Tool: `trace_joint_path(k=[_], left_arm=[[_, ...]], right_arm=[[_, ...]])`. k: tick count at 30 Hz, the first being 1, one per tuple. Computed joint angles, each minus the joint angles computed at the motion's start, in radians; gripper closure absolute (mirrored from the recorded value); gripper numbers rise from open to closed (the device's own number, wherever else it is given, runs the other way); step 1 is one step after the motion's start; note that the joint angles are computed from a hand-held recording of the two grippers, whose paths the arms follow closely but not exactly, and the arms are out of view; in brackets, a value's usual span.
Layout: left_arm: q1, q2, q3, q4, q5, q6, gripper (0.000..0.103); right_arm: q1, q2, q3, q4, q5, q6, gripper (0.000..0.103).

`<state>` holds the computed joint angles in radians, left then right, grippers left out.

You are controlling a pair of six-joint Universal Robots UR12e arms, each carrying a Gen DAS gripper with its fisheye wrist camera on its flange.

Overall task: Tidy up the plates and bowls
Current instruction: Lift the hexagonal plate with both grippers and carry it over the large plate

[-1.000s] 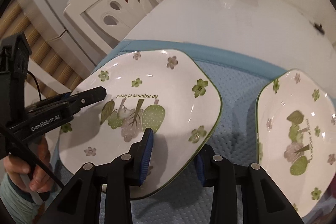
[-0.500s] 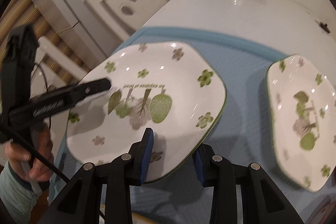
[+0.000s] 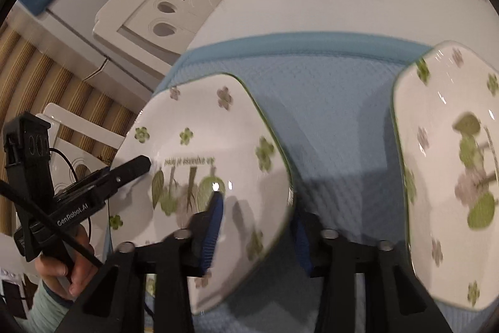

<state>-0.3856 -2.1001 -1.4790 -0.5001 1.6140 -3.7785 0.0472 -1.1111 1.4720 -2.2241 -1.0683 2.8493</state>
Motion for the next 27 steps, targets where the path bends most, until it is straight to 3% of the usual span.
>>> trace_joint_path(k=[3,13,27], left_arm=[[0.001,0.000,0.000,0.004,-0.004,-0.037,0.071],[-0.027,0.019,0.004,0.022,0.033,-0.121,0.071],[-0.090,0.090,-0.036,0.057,0.089,-0.120,0.071]], right_arm=[[0.015,-0.009,0.019,-0.062,-0.052,-0.025,0.073],[-0.003,-0.049,0.045,-0.053,-0.060,0.065,0.074],[-0.034,-0.199,0.171,-0.113,-0.045,0.053,0.074]])
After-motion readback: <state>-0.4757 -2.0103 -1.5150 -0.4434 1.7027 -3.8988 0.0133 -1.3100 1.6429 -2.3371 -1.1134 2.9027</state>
